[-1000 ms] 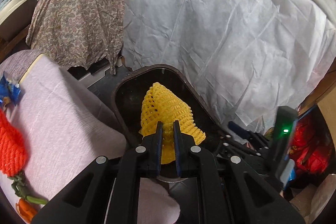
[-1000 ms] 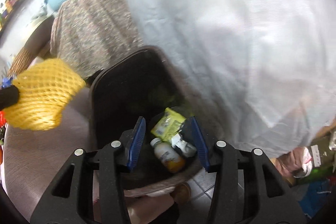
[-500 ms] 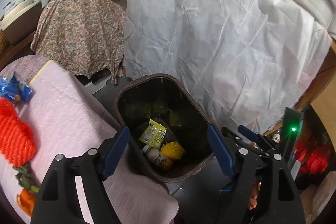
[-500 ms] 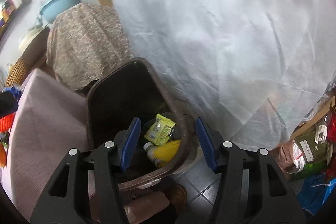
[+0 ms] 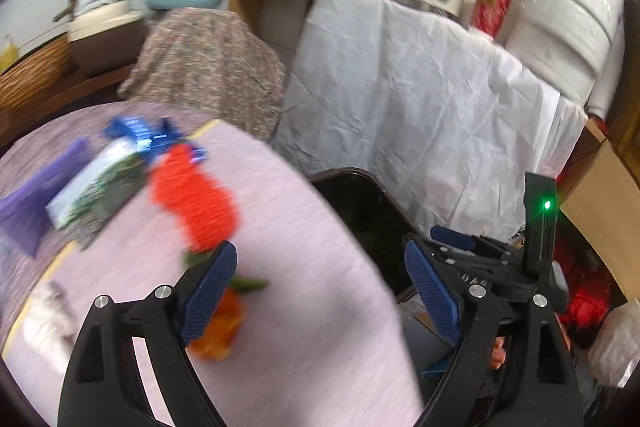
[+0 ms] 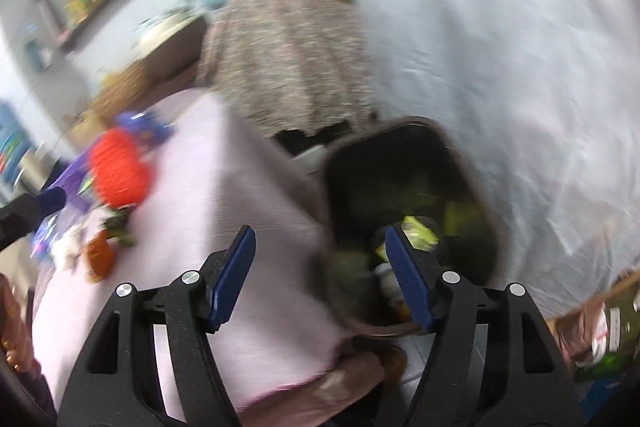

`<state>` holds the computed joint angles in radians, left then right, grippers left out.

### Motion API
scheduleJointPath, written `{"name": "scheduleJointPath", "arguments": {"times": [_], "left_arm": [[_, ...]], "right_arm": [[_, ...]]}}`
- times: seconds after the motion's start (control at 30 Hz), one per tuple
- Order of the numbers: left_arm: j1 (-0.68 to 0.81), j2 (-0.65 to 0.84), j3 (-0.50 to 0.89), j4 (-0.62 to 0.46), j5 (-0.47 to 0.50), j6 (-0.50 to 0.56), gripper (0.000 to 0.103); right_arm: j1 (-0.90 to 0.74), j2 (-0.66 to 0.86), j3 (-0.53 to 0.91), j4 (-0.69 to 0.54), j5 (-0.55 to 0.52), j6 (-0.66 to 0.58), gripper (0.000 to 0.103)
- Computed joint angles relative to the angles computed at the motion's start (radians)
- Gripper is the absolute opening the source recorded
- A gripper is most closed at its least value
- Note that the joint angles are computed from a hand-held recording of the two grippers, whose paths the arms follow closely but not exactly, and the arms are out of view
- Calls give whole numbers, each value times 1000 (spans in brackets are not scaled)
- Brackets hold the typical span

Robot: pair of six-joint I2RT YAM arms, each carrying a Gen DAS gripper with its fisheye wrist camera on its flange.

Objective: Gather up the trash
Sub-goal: 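Grasp the purple wrapper with left tool while right tool grasps the orange net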

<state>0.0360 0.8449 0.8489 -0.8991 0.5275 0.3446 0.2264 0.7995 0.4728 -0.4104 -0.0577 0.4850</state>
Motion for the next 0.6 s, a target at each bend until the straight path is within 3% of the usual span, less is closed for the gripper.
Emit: {"name": "scheduleJointPath", "arguments": {"times": [0.13,0.27,0.4,0.6], "left_arm": [[350,-10,31,-151,165,290,85],[638,38,43,-188,237,541,85],[769,158,81,-145,234,626,85],[815,289,145,6,194,593,85]], "right_arm": [[206,69,93,5,90,41,72],[383,196,208,15,193,37,74],[480,348,343,30,260,-41,75],[543,605,576,11,354,-131,76]]}}
